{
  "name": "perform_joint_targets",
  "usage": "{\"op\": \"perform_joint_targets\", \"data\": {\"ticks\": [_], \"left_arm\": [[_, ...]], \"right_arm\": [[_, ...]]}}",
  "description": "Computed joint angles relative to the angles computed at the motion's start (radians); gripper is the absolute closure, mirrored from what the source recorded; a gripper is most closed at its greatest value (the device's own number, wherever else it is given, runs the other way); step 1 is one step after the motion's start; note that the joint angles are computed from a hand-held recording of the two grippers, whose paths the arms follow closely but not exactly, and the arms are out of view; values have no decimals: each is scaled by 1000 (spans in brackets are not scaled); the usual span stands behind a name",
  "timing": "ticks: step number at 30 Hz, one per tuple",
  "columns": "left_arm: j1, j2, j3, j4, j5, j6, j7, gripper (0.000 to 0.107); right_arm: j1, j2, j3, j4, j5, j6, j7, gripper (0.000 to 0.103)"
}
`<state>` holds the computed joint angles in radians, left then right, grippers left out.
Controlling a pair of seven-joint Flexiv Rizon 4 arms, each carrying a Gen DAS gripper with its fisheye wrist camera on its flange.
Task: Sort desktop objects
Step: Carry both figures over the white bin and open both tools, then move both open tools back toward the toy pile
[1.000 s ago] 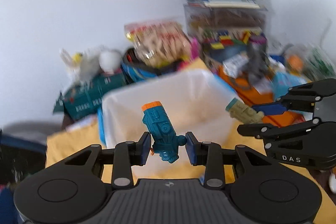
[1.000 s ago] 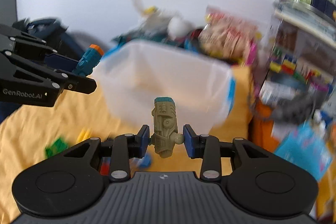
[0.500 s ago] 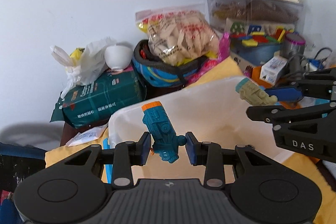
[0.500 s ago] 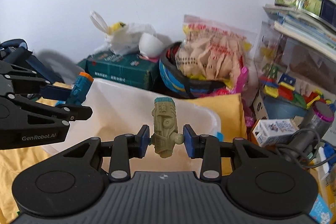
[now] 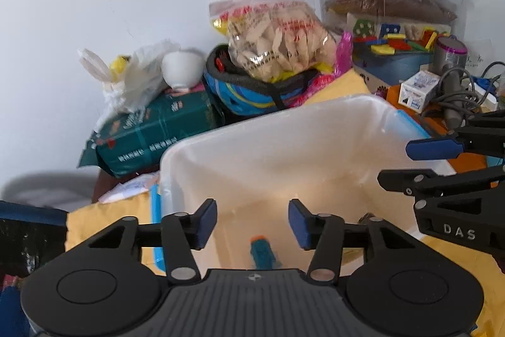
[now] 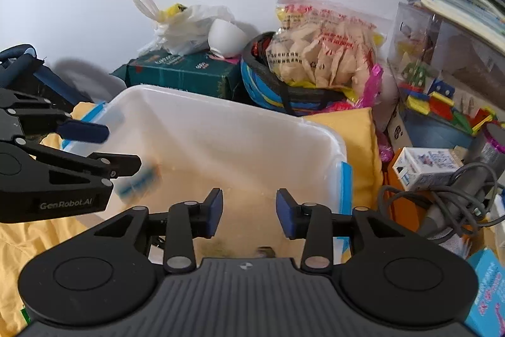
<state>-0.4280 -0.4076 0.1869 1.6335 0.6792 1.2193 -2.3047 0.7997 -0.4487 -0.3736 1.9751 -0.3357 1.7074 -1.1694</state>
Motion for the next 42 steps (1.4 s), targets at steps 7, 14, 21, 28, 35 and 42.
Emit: {"op": "perform_joint_targets", "data": {"ticks": [7, 14, 21, 28, 35, 42], "left_arm": [[-94, 84, 38, 53, 169, -4, -150, 51], [-115, 194, -18, 151, 289, -94, -229, 41], [-87, 278, -110, 339, 282, -94, -335, 41], [-37, 231, -210, 458, 142, -15, -284, 41], [-69, 188, -192, 431, 161, 21, -316, 41], [-35, 169, -173, 364, 151, 17, -222, 41]], "right_arm": [[126, 48, -120, 90, 47, 56, -53, 60], [199, 150, -135, 206, 138, 90, -155, 53], [363, 253, -223, 374, 255, 103, -255, 53], [358, 258, -128, 485, 341, 116, -293, 54], [312, 287, -37, 562, 336, 93, -271, 62], [469, 315, -210, 617, 352, 106, -260, 66]]}}
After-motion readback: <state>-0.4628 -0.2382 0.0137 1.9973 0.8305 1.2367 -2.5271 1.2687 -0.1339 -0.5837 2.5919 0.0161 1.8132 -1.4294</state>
